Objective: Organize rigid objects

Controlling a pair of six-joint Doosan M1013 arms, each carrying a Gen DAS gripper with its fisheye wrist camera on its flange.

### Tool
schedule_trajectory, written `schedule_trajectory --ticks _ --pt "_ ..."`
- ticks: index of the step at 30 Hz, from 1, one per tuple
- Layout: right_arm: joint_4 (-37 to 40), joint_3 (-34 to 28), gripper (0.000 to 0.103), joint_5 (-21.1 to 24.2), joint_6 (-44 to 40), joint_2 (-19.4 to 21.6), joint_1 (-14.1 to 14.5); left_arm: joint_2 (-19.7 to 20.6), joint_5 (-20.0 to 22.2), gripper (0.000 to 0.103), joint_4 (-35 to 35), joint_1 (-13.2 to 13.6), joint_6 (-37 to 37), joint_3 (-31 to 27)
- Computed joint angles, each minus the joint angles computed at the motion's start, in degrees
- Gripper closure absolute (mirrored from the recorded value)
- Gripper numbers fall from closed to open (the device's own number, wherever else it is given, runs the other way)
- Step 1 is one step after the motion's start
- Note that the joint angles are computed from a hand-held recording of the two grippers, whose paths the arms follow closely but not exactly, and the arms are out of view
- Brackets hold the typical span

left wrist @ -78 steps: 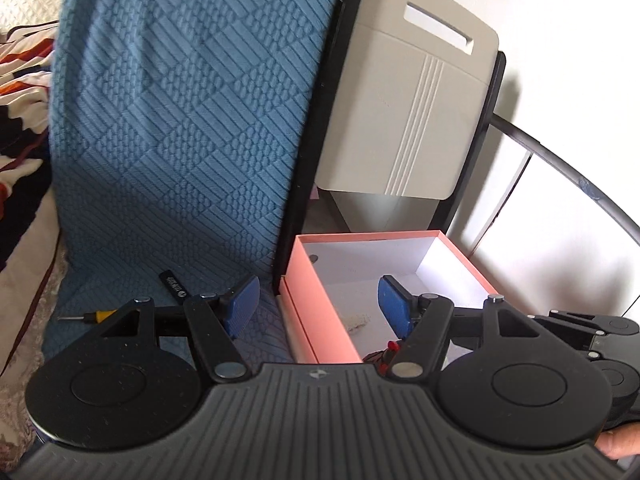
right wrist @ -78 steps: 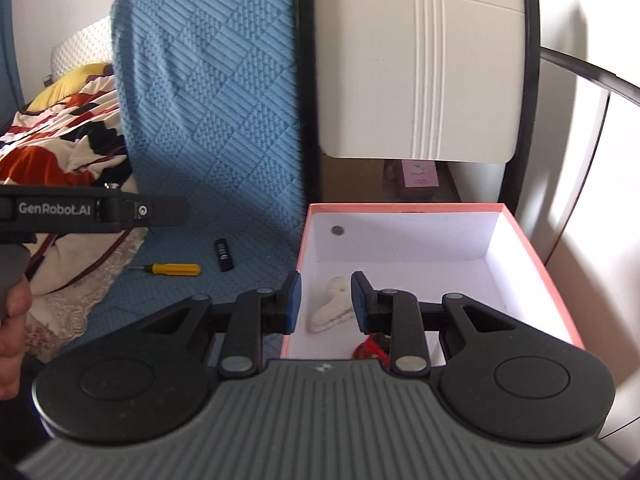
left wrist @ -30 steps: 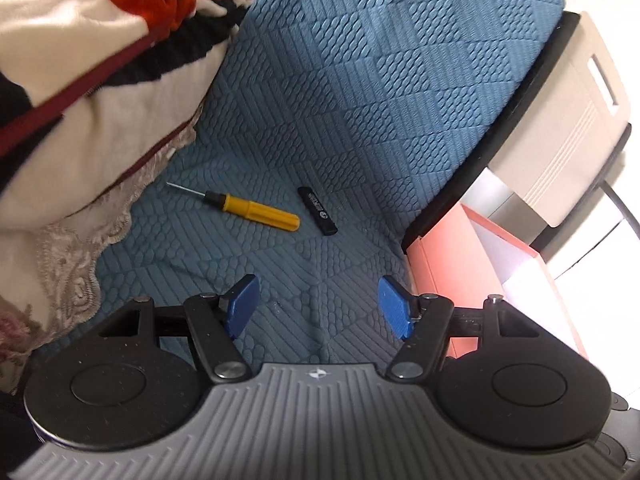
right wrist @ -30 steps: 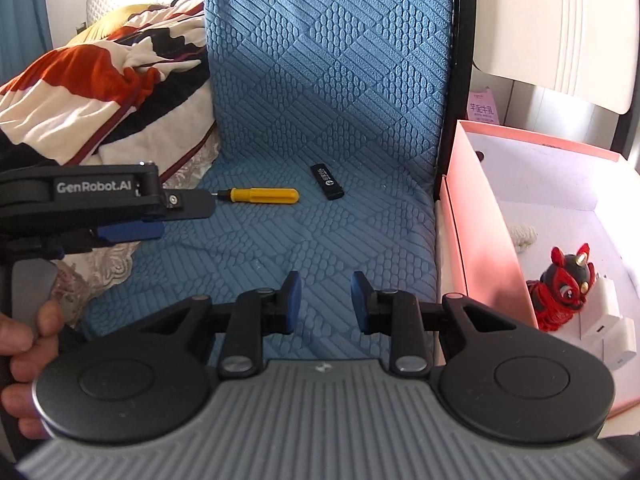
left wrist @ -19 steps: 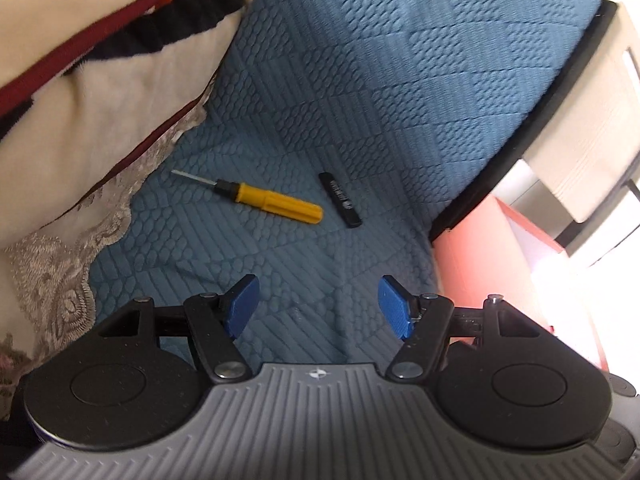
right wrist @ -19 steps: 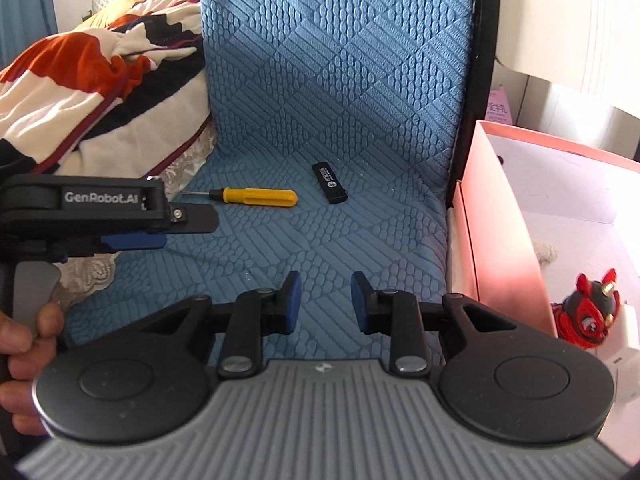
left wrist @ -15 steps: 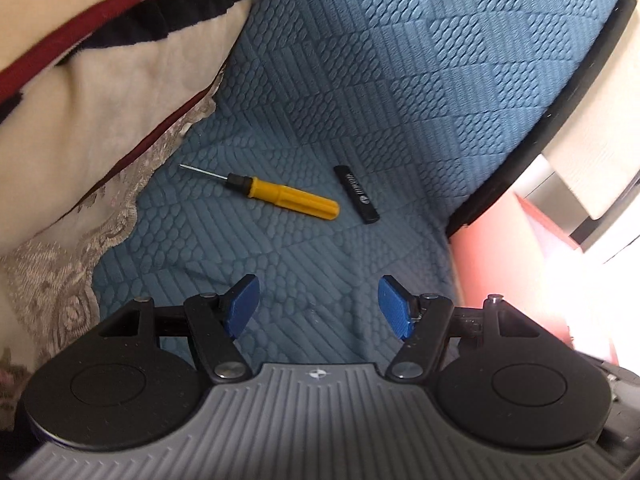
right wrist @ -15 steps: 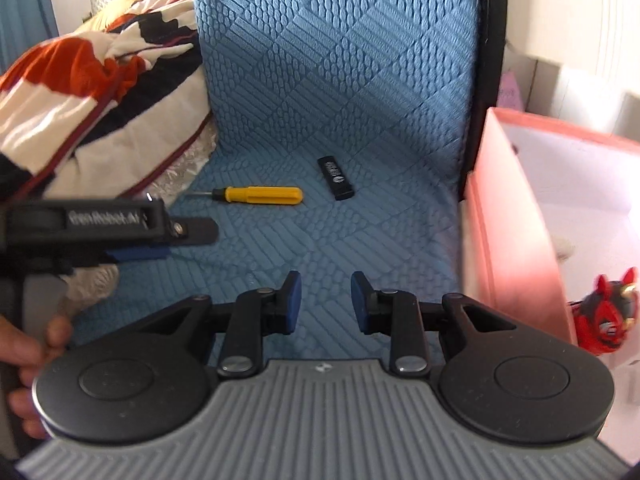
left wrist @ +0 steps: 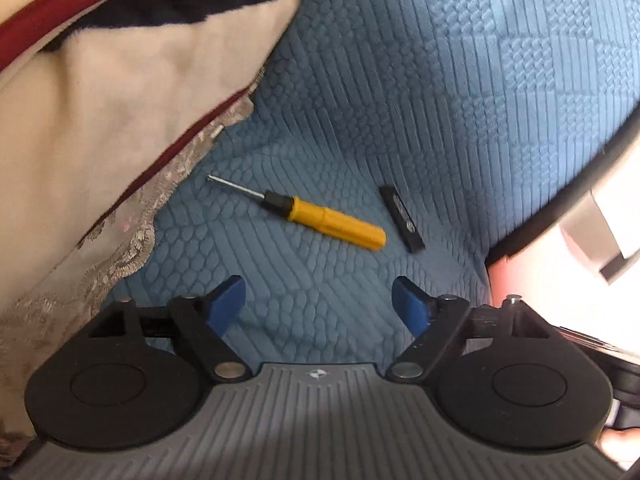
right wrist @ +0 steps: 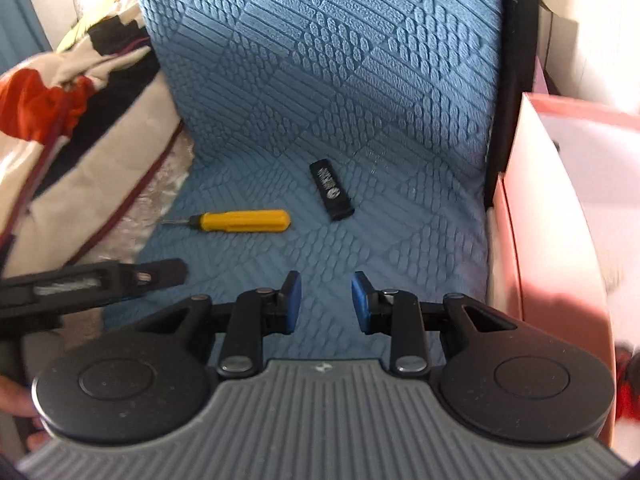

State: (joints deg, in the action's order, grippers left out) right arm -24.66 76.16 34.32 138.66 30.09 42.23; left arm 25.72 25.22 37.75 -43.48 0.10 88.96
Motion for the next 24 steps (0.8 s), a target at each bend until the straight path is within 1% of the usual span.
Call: schedule_trajectory --ticks 3,6,8,11,15,16,17,18,20,23,24 --pt "-1.16 -2.45 0.072 2.36 -1.35 1.88 -0.20 0.48 -0.68 0.016 1.50 0.06 0.14 -0.48" --pt "1.40 -4.23 0.072 2.29 -4.61 3.25 -1.01 1.30 -1.75 0.015 0.46 0.65 -0.42 -1.13" --pt "2.66 -5.47 0.072 2.03 -7.34 4.10 -1.35 1.83 -3.88 0.015 -2.86 1.52 0.28 -1.34" --pt "4.35 -7.11 0.071 1.10 -11.86 5.25 -1.72 2.73 -5.66 0.016 -8.92 2.61 3.63 -1.99" --pt "11.82 -9.17 0.071 -0.84 -22.06 6.75 -2.40 3.46 -7.22 0.016 -12.55 3.27 6.08 -2.56" --pt "13.45 -9.47 0.068 -1.28 -24.67 7.05 -2.51 3.55 -7.38 0.017 -13.69 3.36 7.23 -2.68" --pt "14.39 -9.76 0.063 -1.57 -26.64 7.35 -2.55 3.57 -7.54 0.017 -14.20 3.41 7.56 -2.73" --pt "14.61 -10.06 0.062 -1.74 -27.86 7.66 -2.53 3.61 -7.26 0.018 -14.97 3.43 8.40 -2.92" --pt "16.37 -10.62 0.062 -2.14 -31.03 8.26 -2.71 3.70 -6.40 0.018 -14.61 3.40 8.68 -3.20" --pt "20.61 -10.81 0.062 -3.59 -35.26 8.88 -3.32 3.59 -7.53 0.019 -15.04 3.60 8.49 -2.90" --pt "21.83 -10.92 0.062 -3.80 -36.47 9.07 -3.46 3.58 -7.09 0.020 -14.32 3.57 7.90 -2.97"
